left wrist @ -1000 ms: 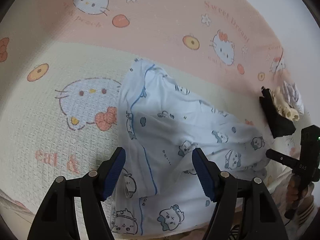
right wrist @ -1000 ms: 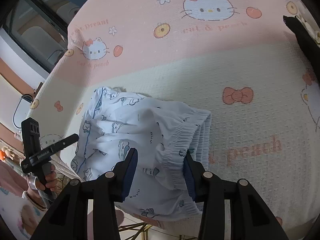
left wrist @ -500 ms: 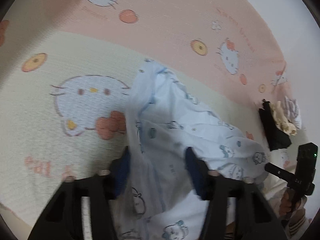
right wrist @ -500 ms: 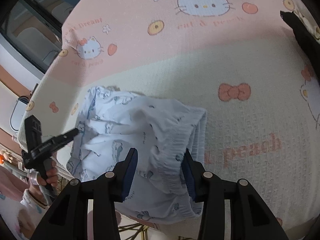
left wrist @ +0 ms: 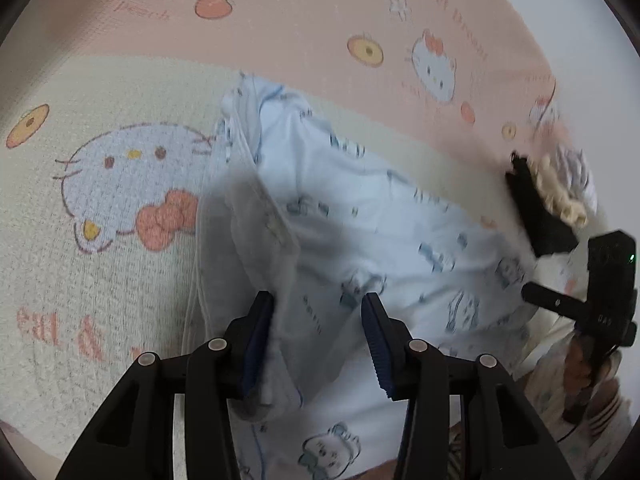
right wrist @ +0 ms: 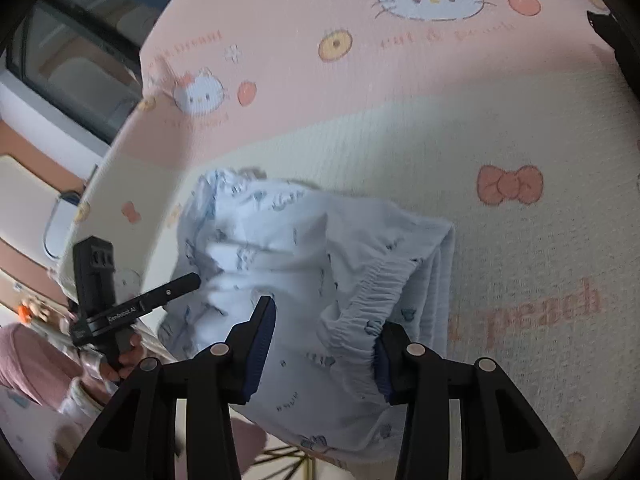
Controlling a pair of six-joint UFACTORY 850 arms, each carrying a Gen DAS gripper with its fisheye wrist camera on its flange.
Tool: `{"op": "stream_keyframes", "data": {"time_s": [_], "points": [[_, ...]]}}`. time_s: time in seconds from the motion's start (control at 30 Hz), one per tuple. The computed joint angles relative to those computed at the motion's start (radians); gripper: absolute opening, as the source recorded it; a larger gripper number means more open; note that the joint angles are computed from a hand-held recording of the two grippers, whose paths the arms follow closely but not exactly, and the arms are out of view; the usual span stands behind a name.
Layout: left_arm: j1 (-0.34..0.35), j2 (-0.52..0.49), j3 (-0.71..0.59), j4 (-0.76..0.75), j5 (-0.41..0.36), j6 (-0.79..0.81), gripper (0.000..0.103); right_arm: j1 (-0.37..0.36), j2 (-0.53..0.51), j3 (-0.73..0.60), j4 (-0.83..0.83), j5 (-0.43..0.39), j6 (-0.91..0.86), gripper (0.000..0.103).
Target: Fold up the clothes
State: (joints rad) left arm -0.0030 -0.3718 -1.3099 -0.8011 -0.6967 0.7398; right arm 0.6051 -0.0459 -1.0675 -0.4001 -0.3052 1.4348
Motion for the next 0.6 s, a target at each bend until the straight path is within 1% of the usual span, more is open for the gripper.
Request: {"op": "stream_keyframes", "data": {"time_s": [0.1, 0.23, 0.33, 0.4, 0.47, 0.5, 0.53, 0.57, 0.6], "points": [[0.002, 0.011, 0.008, 0.028, -0.014, -0.005, 0.042, 0.006, -0.012, -0.013, 0.092, -0.031, -0.102, 0.043], [0.007, 0.028, 0.021, 0.071, -0.032, -0.007, 0.042, 0.018, -0.022, -0.024, 0.136, -0.05, -0.171, 0.043], [0.014, 0.04, 0.04, 0.076, -0.031, 0.018, 0.042, 0.023, -0.035, -0.035, 0.141, -0.066, -0.194, 0.043], [0.013, 0.048, 0.052, 0.074, -0.017, 0.037, 0.042, 0.024, -0.05, -0.048, 0.143, -0.089, -0.204, 0.043], [0.01, 0.053, 0.063, 0.062, 0.005, 0.042, 0.041, 0.031, -0.065, -0.064, 0.104, -0.12, -0.179, 0.043], [0.008, 0.055, 0.068, 0.057, 0.018, 0.039, 0.038, 0.034, -0.072, -0.071, 0.09, -0.132, -0.171, 0.043], [0.002, 0.061, 0.076, 0.074, 0.048, 0.015, 0.027, 0.037, -0.079, -0.078, 0.076, -0.144, -0.163, 0.042], [-0.004, 0.066, 0.083, 0.093, 0.077, -0.013, 0.017, 0.04, -0.086, -0.086, 0.066, -0.157, -0.163, 0.036], [-0.007, 0.069, 0.086, 0.11, 0.097, -0.043, 0.015, 0.048, -0.098, -0.104, 0.04, -0.199, -0.152, 0.027]]}}
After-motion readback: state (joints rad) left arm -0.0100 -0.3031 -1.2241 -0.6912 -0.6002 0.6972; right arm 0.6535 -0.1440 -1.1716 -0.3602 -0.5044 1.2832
